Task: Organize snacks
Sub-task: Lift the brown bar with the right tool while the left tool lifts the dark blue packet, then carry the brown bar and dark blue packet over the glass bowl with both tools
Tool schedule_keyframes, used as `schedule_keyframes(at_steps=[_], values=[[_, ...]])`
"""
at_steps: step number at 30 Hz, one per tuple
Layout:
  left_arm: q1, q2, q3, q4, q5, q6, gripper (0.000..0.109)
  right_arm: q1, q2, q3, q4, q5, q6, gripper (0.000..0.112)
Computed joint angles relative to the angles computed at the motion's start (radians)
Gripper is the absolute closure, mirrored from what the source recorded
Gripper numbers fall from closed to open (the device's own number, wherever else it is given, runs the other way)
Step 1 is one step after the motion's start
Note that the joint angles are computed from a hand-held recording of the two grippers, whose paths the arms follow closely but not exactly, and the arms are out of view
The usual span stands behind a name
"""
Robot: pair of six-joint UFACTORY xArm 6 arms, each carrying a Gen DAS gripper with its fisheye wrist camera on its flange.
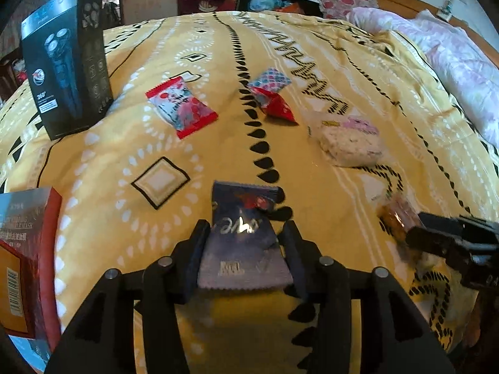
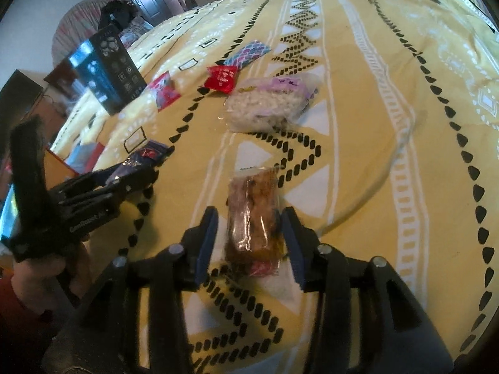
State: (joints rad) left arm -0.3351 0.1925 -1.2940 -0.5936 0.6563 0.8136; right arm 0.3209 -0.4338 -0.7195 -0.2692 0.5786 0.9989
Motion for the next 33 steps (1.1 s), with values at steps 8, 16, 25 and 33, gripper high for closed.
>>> schedule_keyframes(at_steps=[8, 16, 25, 33], values=[[-0.013, 0.028, -0.018, 0.051, -0.033, -0.020, 0.071, 0.012, 0.031, -0.010, -0.017, 0.030, 0.000, 0.078], [0.020, -0.065, 0.004, -0.025, -0.007, 0.024, 0.079, 0.044, -0.018, -0.041, -0.132, 0.046, 0.108, 0.079], [0.121, -0.168, -0.070, 0.012, 0.001, -0.026, 0.079, 0.101, 0.068, -0.285, -0.229, 0.099, 0.097, 0.079], [0.297, -0.137, -0.230, -0.014, 0.035, -0.047, 0.079, 0.177, 0.315, -0.664, -0.229, 0.107, -0.049, 0.079]])
